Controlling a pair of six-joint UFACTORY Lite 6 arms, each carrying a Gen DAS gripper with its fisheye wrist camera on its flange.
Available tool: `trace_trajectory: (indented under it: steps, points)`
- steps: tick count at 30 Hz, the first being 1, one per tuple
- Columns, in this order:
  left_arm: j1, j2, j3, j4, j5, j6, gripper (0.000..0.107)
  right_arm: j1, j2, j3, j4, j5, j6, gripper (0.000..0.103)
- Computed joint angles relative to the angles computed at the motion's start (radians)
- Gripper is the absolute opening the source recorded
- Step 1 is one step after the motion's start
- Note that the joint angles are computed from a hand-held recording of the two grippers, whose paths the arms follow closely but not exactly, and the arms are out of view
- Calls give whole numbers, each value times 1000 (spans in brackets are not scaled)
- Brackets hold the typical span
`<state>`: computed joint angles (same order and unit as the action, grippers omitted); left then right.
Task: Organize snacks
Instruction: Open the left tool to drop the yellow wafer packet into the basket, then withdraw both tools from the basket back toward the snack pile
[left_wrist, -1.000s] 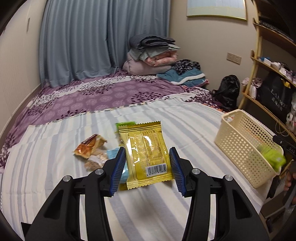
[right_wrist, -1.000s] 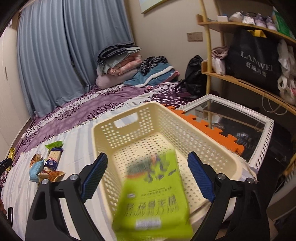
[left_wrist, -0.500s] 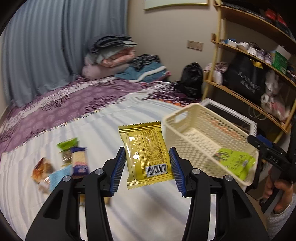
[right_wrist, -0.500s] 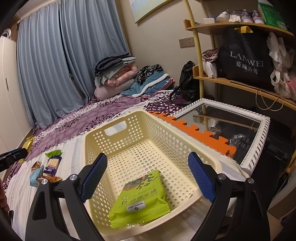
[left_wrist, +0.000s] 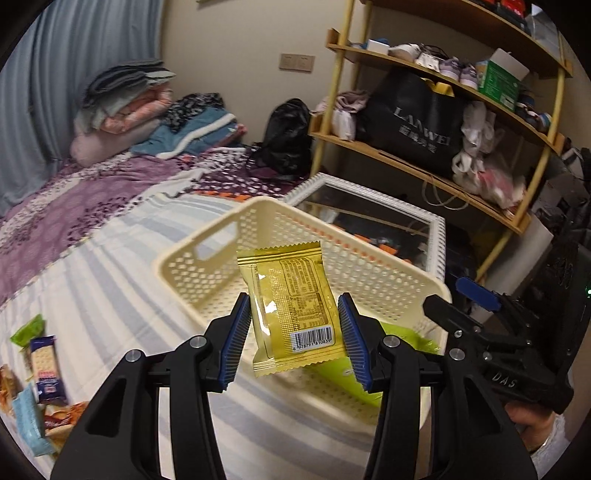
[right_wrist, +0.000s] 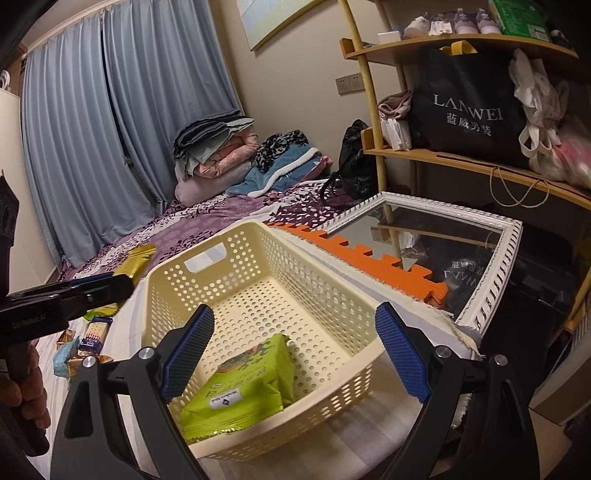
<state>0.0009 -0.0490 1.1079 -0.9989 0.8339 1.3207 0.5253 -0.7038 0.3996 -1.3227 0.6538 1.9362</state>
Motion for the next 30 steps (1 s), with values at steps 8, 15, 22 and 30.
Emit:
trace_trajectory:
  steps: [8,15,22,30]
  points:
    - [-21,7,-18,-32,-20,-1,96,-30,-24,-11,30,-7,-35,88]
    - [66,-1,-12,-10,-4,-3,99,22,11,15,35,31,-20,88]
    - [135,-57,-53,11,-26,26,100,101,66,76,72,102,-57,91]
    - [283,-85,-71,-3,29,89,100,227,153,164,93,196,-66,92]
